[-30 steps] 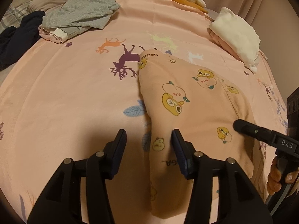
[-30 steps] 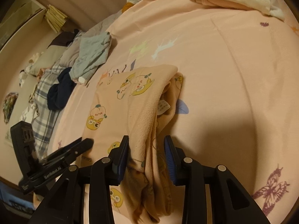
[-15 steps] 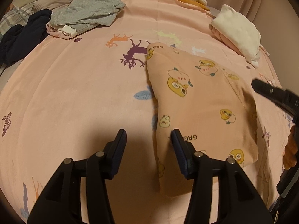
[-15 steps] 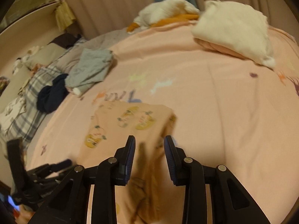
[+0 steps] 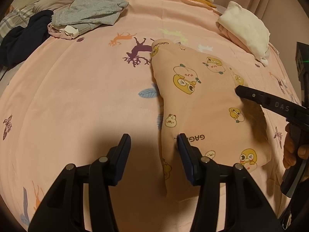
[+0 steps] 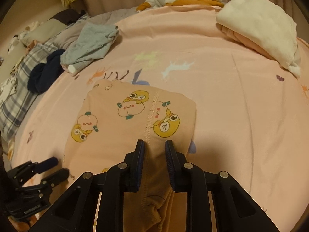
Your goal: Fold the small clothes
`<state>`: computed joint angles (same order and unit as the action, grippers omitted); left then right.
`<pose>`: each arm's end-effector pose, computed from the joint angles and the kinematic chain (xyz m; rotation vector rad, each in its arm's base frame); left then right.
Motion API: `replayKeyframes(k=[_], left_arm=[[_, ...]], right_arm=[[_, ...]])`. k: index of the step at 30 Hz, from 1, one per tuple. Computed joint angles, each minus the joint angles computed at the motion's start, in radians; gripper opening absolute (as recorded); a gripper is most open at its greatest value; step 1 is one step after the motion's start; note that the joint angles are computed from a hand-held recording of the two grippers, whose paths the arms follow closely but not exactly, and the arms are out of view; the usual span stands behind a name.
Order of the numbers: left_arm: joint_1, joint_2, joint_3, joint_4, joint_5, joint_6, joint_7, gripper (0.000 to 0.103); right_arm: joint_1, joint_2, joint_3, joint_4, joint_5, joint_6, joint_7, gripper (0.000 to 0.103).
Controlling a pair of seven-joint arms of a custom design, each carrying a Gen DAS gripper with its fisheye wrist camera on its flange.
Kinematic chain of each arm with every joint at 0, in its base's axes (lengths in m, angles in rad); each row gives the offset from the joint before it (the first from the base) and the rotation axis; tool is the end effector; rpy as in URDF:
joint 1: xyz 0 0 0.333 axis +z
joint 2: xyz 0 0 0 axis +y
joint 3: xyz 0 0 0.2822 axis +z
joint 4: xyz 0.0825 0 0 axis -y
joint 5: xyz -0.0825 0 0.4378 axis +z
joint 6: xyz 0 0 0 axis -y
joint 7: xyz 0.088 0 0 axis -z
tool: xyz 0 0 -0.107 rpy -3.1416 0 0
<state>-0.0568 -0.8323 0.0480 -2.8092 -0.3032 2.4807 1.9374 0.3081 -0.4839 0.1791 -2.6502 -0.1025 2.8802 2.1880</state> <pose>0.4103 -0.0053 0.4351 -1.7863 2.1608 -0.7370 0.4295 0.2309 0.4164 -1.7164 1.7691 -0.3927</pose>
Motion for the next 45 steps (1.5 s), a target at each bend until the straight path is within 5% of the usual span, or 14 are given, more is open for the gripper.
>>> replayKeyframes(k=[5, 9, 18, 45], left_arm=[[0.001, -0.013, -0.002, -0.008, 0.005, -0.003, -0.005, 0.051], [0.002, -0.019, -0.004, -0.012, 0.008, -0.006, -0.010, 0.051], [0.006, -0.059, -0.006, -0.040, 0.021, -0.023, -0.018, 0.051], [0.023, -0.176, -0.013, -0.106, 0.057, -0.072, -0.048, 0.052]], right_arm=[[0.097, -0.085, -0.075, -0.078, 0.080, 0.069, -0.084, 0.025], [0.126, -0.134, -0.066, -0.113, 0.101, 0.052, -0.138, 0.025], [0.111, -0.127, -0.006, -0.112, 0.086, -0.016, -0.141, 0.025], [0.172, -0.261, -0.004, -0.220, 0.102, -0.061, -0.092, 0.025]])
